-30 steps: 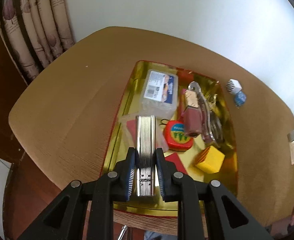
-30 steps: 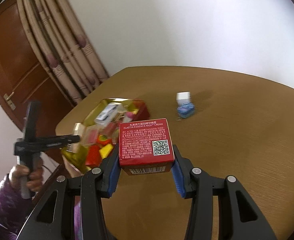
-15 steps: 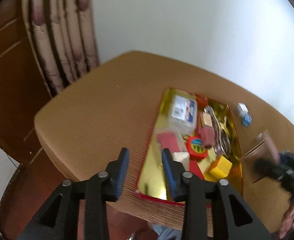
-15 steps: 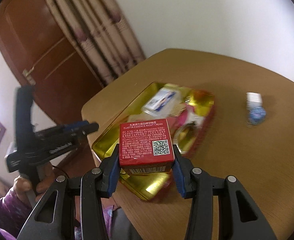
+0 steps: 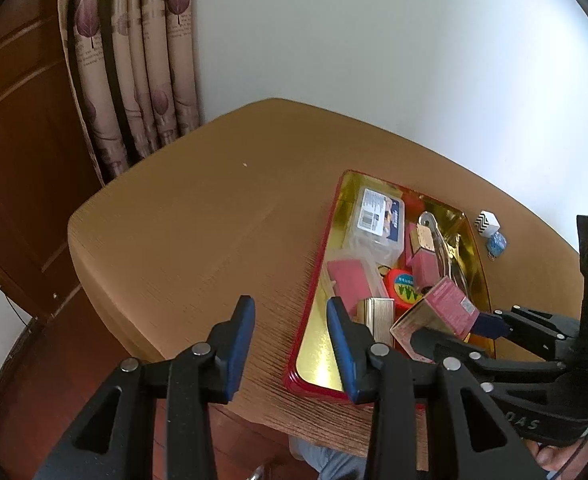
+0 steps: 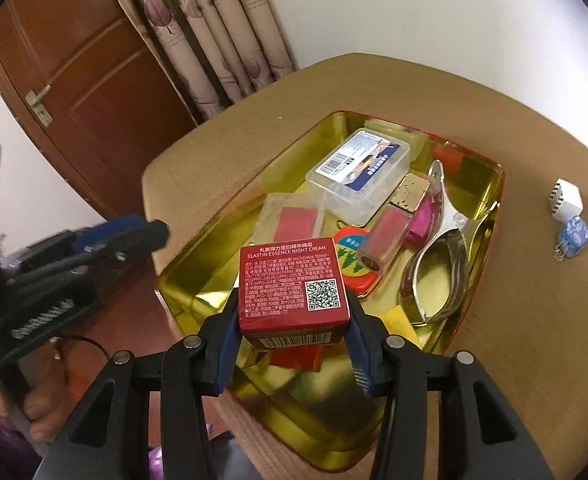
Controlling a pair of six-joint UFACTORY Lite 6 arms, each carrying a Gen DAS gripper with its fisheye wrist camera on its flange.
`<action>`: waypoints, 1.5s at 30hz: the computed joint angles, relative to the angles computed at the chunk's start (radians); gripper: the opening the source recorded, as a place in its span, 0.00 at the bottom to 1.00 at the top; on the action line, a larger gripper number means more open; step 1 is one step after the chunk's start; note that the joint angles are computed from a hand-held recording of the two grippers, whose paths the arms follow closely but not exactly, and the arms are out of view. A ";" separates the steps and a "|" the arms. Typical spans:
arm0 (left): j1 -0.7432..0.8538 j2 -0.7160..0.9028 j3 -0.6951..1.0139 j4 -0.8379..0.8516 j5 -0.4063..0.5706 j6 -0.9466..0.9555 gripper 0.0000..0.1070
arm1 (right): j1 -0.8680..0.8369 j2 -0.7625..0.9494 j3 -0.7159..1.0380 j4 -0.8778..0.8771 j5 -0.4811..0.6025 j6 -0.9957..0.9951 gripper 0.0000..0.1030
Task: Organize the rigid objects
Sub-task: 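Lower the red cream box into the tin and open the right tool, then grasp the blue patterned keychain case with the right tool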
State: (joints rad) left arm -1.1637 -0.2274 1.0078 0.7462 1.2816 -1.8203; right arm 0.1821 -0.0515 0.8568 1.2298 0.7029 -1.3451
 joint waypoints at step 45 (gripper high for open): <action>0.021 0.237 0.146 -0.040 -0.070 0.150 0.35 | -0.459 0.786 0.685 0.086 -0.010 -0.343 0.82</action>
State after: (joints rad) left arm -1.1425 0.0094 1.1542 0.7064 1.2114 -1.6699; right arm -0.2767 0.7346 1.5423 1.3163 0.6928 -1.6883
